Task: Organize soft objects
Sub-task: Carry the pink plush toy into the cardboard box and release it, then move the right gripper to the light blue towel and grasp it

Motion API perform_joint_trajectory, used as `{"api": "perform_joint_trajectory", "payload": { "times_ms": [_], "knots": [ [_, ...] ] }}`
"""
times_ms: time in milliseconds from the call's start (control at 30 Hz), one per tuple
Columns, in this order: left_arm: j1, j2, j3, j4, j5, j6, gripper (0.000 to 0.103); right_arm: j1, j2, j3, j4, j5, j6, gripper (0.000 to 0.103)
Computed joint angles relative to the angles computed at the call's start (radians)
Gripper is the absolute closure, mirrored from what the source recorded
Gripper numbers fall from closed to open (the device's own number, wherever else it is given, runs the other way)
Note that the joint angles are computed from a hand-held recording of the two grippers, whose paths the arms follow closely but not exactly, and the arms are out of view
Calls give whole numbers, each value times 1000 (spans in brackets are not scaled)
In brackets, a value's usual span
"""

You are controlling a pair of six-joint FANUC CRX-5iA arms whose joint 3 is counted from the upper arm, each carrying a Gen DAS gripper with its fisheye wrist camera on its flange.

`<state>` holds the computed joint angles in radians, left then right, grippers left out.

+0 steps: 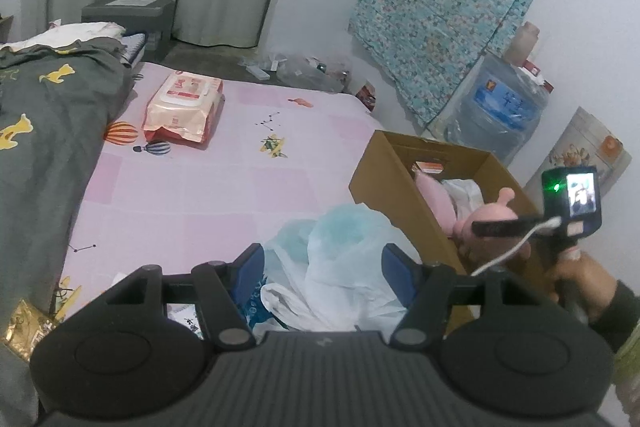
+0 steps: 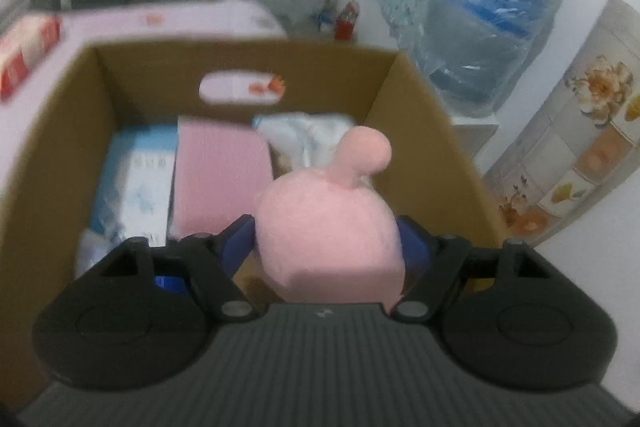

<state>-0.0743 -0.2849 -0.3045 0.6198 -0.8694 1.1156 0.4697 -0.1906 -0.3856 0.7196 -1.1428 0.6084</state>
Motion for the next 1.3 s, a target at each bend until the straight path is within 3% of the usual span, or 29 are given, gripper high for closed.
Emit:
{"api": "perform_joint_trajectory", "payload": {
  "times_ms": [100, 367, 467, 600, 700, 900, 1133, 1300],
  "knots": [
    [2, 4, 0, 2, -1, -1, 37, 34, 9, 12, -14, -19, 21, 22],
    [5, 3, -15, 22, -1, -20, 37, 61, -90, 125, -336, -34, 26, 19],
    [3, 4, -13, 17, -1, -9, 37, 2, -151, 134, -465, 28, 28, 20],
    [6, -4, -23, 20, -2, -9, 37, -40, -169, 116, -441, 45, -36, 20],
    [8, -3, -24, 24, -1, -12, 36, -84, -164, 122, -490, 43, -21, 18],
    [13, -11, -28, 20, -8, -15, 36, -240, -99, 172, -780, 44, 34, 17],
    [28, -7, -24, 17, -17, 2, 36, -246, -119, 151, -797, 55, -187, 18],
    [44, -23, -29, 7, -19, -4, 34, -193, -125, 143, -707, 42, -212, 18]
  ]
}}
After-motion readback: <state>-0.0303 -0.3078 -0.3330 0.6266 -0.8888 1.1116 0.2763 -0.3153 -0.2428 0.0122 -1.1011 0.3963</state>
